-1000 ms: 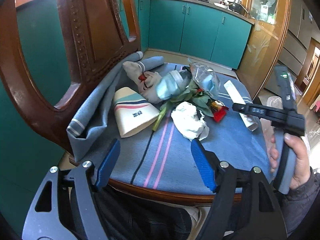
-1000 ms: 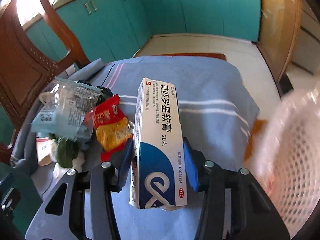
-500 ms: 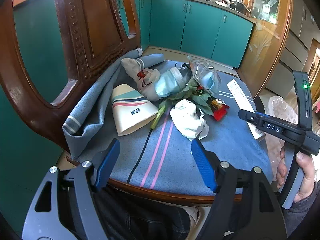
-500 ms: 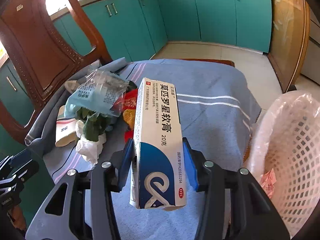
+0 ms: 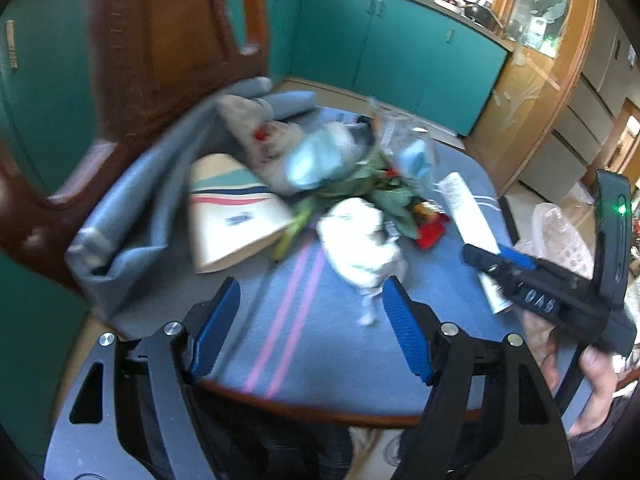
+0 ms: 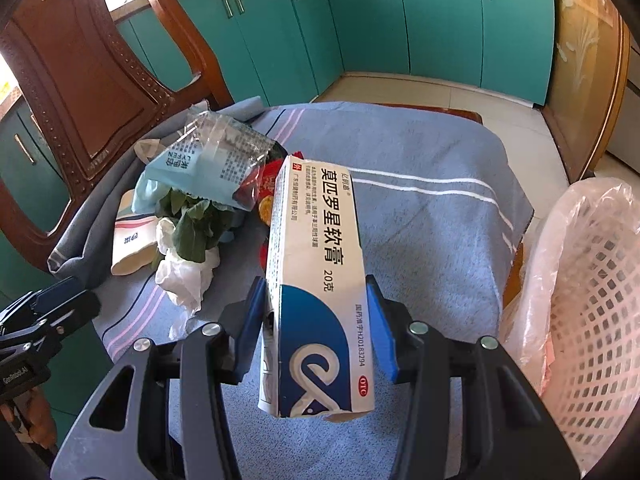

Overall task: Collect trash
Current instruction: 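Grasp the white tissue with the left tool while the right tool holds the box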

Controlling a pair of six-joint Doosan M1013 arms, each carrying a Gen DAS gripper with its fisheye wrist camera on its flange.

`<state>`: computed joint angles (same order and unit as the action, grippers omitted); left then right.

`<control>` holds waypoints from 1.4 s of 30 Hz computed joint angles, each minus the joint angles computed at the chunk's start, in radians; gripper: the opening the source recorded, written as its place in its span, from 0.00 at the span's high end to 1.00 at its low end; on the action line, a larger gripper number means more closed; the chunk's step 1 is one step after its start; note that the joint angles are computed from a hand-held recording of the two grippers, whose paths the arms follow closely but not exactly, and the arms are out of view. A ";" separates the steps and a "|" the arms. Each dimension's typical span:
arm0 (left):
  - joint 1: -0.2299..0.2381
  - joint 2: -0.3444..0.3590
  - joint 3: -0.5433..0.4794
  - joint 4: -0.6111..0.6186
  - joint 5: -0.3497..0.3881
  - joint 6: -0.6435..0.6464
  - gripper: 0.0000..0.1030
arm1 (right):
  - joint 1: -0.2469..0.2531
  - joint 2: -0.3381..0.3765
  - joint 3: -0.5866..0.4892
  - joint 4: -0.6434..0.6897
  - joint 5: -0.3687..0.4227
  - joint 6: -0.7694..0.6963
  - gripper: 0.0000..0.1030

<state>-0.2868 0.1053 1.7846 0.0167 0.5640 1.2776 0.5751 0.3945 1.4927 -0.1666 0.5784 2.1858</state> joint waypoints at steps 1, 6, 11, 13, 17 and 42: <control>-0.003 0.011 -0.008 -0.031 -0.005 0.028 0.28 | -0.001 0.000 0.000 0.000 0.001 0.001 0.52; -0.016 0.078 -0.058 -0.086 0.002 0.065 0.34 | 0.000 0.001 0.001 -0.010 0.003 0.015 0.52; -0.013 0.128 -0.090 -0.123 0.051 0.082 0.58 | -0.001 0.001 0.000 -0.014 0.008 0.022 0.52; -0.013 0.122 -0.080 -0.129 0.029 0.093 0.63 | 0.000 0.001 -0.001 -0.015 0.006 0.020 0.52; -0.021 0.102 -0.070 -0.065 0.025 0.052 0.68 | 0.003 0.001 -0.001 -0.015 -0.002 0.011 0.52; -0.035 -0.058 0.029 0.169 -0.072 -0.074 0.69 | 0.021 0.020 -0.003 -0.119 0.014 0.081 0.44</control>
<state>-0.3217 0.0477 1.8141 0.1860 0.4916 1.2040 0.5956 0.4143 1.4900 -0.2852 0.5920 2.2667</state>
